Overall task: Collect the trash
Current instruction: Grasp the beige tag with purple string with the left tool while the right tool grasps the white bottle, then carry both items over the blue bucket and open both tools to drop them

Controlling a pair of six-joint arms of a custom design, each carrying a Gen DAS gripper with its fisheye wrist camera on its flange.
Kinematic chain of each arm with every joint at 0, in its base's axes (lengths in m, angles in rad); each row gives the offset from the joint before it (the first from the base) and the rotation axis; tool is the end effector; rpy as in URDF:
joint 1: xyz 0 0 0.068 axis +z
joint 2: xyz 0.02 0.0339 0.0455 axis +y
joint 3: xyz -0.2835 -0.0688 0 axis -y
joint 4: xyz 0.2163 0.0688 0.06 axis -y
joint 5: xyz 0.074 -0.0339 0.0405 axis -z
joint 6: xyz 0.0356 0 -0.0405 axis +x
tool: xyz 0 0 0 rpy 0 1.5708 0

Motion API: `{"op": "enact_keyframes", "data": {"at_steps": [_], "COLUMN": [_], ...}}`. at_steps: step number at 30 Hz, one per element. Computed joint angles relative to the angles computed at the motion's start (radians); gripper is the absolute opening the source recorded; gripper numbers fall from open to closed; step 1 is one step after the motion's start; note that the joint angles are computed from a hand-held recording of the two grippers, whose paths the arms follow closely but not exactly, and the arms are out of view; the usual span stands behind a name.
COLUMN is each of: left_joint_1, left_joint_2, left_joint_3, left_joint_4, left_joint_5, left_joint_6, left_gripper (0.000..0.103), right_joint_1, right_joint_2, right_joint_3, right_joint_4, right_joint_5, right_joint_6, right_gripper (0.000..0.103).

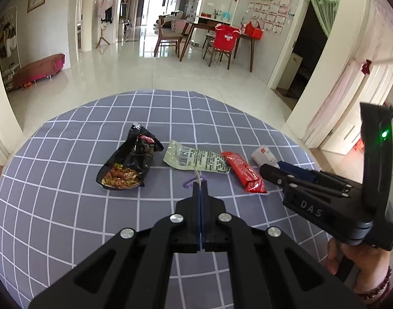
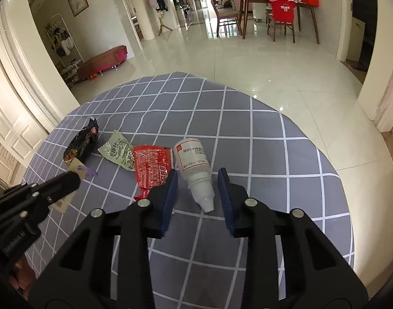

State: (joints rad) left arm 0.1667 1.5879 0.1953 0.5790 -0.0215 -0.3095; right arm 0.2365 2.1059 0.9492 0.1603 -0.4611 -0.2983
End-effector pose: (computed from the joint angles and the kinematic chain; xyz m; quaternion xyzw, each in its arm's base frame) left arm 0.1947 0.0335 0.1151 -0.2230 0.9020 -0.0164 0.3694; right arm 0.3502 0.1007 0.0946 -0.3091 0.8834 0.2105 0.2824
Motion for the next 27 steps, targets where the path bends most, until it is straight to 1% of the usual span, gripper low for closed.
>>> {"op": "enact_keyframes", "data": {"at_steps": [2,4,6,10,14,17,21,24,27], "left_joint_1": [0.022,0.021,0.02,-0.018,-0.121,-0.29,-0.535,-0.76,-0.94], "left_joint_2": [-0.012,-0.025,-0.051,-0.136,-0.25,-0.353,-0.382,-0.328,-0.23], "left_joint_3": [-0.009,-0.012,-0.014,-0.021,-0.019,-0.001,0.048,0.102,0.172], "left_joint_4": [0.003,-0.003,-0.021,-0.083,-0.186,-0.302,-0.397,-0.439,-0.456], "left_joint_5": [0.03,0.034,0.035,0.01,-0.048,-0.152,-0.291,-0.408,-0.486], "left_joint_6": [0.001,-0.002,-0.004,-0.025,-0.069,-0.149,-0.266,-0.381,-0.472], "left_gripper": [0.0,0.0,0.0,0.0,0.0,0.0,0.0,0.0,0.0], "right_joint_1": [0.001,-0.003,-0.02,-0.074,-0.137,-0.208,-0.348,-0.506,-0.681], "right_joint_2": [-0.004,-0.02,-0.041,-0.091,-0.149,-0.218,-0.303,-0.336,-0.335], "right_joint_3": [-0.007,-0.037,-0.072,-0.125,-0.164,-0.223,-0.291,-0.298,-0.269], "right_joint_4": [0.004,0.037,0.065,0.068,0.034,0.007,-0.062,-0.179,-0.346], "right_joint_5": [0.003,0.012,-0.003,-0.054,-0.115,-0.177,-0.275,-0.359,-0.428], "right_joint_6": [-0.007,-0.008,-0.011,-0.033,-0.061,-0.103,-0.201,-0.327,-0.497], "right_gripper": [0.023,0.023,0.023,0.023,0.023,0.023,0.023,0.023,0.023]}}
